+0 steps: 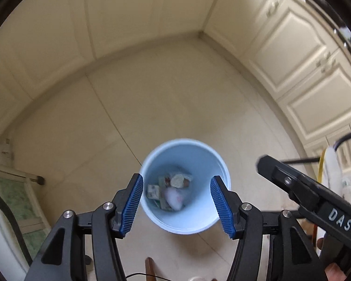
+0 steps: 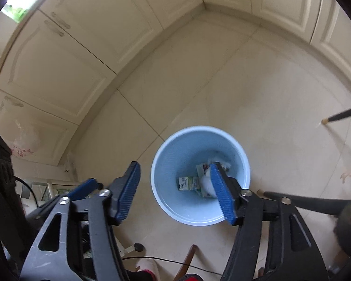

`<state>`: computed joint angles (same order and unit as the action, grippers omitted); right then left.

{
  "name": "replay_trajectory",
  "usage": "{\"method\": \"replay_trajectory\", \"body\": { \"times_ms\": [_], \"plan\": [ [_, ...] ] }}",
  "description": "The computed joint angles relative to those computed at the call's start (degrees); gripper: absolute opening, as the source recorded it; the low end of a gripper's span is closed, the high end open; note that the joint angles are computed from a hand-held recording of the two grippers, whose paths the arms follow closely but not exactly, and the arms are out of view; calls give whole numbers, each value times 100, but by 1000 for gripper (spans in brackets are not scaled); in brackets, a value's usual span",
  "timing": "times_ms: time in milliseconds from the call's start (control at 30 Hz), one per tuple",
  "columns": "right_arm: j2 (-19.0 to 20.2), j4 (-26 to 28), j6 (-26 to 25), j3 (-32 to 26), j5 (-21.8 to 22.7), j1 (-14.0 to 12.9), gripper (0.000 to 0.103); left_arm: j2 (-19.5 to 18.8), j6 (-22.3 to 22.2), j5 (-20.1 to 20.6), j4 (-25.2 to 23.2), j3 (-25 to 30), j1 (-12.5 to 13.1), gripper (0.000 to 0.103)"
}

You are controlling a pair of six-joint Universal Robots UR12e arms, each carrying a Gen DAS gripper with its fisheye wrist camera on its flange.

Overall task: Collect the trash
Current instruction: 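Move both tools back toward the table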

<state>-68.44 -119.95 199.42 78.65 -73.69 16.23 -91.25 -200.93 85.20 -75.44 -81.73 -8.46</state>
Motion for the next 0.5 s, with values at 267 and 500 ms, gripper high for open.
{"method": "replay_trajectory", "body": {
  "times_ms": [267, 500],
  "plan": [
    [-524, -575, -354, -123, -624, 237, 86, 374, -146, 1077, 601, 419, -162, 63],
    [-1322, -1399, -533, 78, -1394, 423, 103, 552, -1, 1886, 1487, 791, -791, 77]
  ]
}}
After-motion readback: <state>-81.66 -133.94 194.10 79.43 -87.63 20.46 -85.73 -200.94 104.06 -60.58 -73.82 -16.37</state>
